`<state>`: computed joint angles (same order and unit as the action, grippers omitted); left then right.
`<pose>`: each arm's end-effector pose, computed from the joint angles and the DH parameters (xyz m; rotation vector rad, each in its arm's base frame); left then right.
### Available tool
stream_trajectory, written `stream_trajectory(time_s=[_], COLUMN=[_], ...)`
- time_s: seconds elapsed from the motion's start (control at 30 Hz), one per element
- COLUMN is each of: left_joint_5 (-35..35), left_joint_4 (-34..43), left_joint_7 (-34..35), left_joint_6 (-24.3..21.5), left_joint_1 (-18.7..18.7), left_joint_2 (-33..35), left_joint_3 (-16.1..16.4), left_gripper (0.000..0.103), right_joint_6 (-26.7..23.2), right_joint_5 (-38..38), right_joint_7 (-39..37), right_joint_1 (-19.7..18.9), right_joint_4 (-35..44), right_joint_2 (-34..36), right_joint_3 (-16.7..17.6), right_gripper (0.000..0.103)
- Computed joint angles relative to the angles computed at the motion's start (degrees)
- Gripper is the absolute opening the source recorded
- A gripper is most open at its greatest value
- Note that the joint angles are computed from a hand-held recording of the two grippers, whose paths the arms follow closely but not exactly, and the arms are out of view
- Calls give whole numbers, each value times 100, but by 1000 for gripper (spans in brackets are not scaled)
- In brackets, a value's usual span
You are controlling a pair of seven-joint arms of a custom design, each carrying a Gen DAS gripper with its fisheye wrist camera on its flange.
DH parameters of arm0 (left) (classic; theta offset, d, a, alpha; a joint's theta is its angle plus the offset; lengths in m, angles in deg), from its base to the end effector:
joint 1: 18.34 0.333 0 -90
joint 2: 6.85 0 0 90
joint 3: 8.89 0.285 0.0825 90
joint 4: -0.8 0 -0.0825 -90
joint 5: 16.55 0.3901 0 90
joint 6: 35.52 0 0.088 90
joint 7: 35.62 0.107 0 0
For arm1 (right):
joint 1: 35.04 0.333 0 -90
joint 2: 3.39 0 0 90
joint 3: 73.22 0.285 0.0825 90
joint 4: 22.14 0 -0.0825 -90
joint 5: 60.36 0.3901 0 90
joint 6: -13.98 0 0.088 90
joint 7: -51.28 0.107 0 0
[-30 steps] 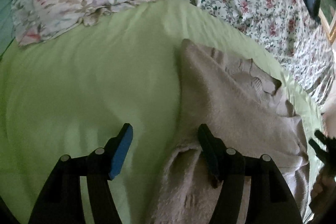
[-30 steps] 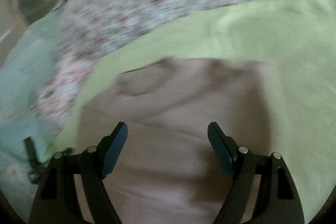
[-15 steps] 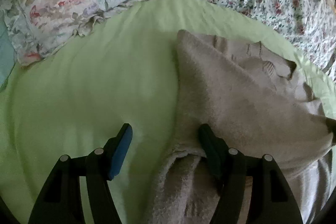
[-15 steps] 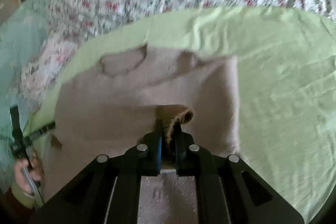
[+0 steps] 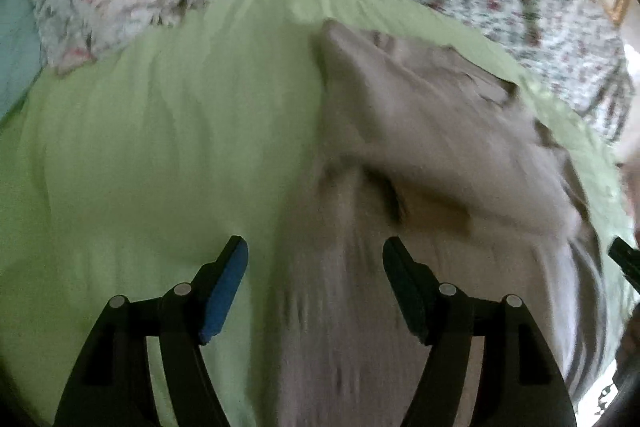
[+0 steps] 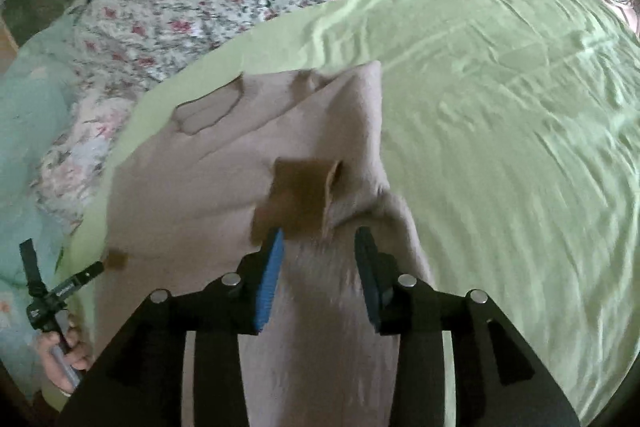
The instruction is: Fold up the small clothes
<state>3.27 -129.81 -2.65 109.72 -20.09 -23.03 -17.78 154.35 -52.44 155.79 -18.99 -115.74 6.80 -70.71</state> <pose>0.5094 -0.1035 0.4941 -2.3412 1.2773 -0.6225 0.6306 0.2095 0.5527 -1.7658 1.7835 -0.2506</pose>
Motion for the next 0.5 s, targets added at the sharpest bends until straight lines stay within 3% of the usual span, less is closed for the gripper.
stream_trajectory(time_s=[0.17, 0.5], left_joint_5=[-500, -1458], left_joint_4=[-976, -2694], left_joint_7=[227, 420], left_joint_6=[130, 636], left_joint_1=[-392, -1356], left_joint_2=[-976, -2658], left_joint_3=[-1, 59], left_gripper=[71, 74], right_joint_6=[183, 65], right_joint_5=[820, 2555], right_joint_7=[-689, -2181], right_joint_1=[-91, 83], right_joint_4=[-1197, -2914], right_joint_2=[-1001, -2529], right_joint_3=[118, -147], right_gripper=[57, 62])
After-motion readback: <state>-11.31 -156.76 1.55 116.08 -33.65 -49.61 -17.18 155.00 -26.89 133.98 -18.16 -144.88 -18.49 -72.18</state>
